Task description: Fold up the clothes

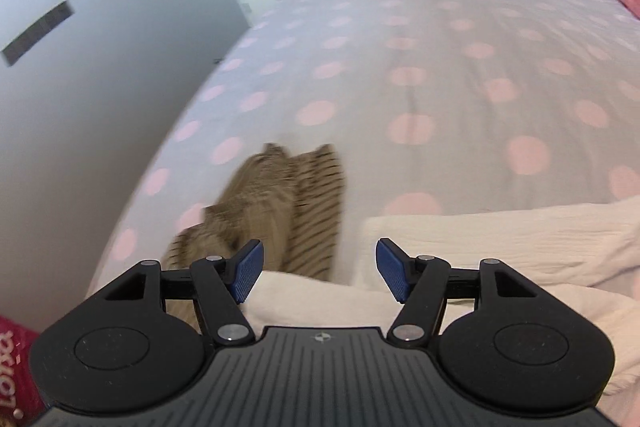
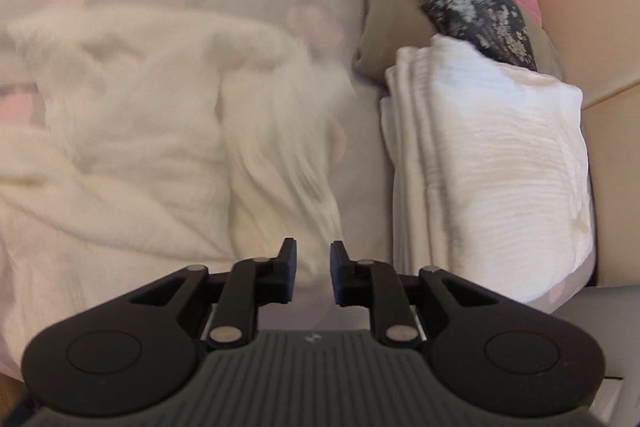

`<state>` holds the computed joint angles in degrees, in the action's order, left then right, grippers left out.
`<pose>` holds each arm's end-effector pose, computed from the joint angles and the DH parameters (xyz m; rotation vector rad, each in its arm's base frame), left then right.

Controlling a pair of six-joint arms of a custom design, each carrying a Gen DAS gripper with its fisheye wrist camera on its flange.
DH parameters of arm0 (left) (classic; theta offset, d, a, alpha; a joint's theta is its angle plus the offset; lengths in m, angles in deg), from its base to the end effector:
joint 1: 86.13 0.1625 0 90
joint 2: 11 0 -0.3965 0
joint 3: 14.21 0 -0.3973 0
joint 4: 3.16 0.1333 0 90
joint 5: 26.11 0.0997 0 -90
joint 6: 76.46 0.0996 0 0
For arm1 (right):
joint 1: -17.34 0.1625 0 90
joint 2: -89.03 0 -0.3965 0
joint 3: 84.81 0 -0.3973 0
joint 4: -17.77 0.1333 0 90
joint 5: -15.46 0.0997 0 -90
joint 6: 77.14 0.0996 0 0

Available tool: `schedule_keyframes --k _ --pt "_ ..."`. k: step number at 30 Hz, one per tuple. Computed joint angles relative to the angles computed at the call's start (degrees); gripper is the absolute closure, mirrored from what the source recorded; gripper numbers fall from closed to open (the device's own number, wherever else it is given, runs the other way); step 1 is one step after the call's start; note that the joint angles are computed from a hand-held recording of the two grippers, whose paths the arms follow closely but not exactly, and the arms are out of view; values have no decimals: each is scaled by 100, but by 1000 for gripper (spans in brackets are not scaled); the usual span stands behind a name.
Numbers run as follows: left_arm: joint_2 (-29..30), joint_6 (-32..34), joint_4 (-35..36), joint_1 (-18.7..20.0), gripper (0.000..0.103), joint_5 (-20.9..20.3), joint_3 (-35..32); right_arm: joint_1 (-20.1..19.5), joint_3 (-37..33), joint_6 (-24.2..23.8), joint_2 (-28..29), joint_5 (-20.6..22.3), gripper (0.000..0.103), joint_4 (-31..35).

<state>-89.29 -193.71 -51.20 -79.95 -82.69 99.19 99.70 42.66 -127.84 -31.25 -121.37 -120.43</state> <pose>-0.3245 -0.2244 0.2065 -0.1042 1.8239 -0.7831 0.0183 -0.3195 0.4692 0.4533 -2.0737 0.2420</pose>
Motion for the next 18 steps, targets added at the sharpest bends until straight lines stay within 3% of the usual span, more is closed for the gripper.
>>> schedule_keyframes --k 2,9,18 --pt "11 272 -428 106 42 196 89 -68 -196 207 44 375 76 89" --pt "43 1055 -1341 465 40 542 423 -497 -440 662 639 1387 75 -512" --pt "120 1462 -1793 1332 39 464 668 -802 -860 897 1292 1990 63 -1169"
